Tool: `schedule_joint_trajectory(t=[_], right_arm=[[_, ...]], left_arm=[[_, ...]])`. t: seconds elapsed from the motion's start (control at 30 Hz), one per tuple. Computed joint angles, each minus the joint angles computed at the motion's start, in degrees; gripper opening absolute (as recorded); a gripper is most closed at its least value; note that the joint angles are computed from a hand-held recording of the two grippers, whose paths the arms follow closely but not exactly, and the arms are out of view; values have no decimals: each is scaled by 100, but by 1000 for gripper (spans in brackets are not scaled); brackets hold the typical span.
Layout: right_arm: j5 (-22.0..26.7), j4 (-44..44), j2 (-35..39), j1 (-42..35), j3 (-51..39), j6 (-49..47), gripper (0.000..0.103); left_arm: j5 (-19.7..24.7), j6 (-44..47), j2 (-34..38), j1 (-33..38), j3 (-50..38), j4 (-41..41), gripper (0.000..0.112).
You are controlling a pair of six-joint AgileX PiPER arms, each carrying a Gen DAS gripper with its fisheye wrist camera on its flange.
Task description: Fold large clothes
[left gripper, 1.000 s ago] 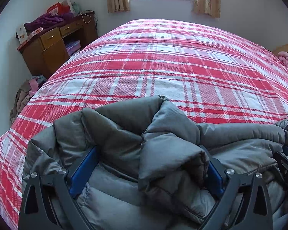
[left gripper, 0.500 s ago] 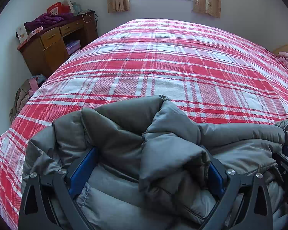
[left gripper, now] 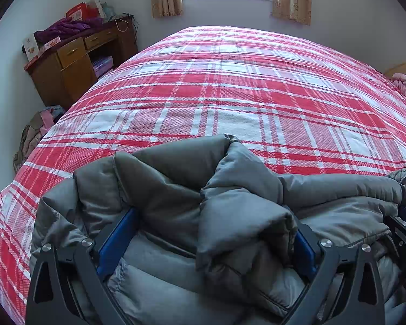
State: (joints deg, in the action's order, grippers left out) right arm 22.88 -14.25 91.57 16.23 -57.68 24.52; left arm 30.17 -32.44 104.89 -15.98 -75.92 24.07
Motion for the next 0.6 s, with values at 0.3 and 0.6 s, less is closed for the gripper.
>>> schedule_joint_trajectory(t=[0.3,0.6], right_arm=[[115,-352,52,87,-64,290,45],[1005,98,-1606,-152,420,-507,90]], left_arm=[[93,171,104,27,-141,-155,102],[469,3352,-2454,1196,1495,-2776,102]])
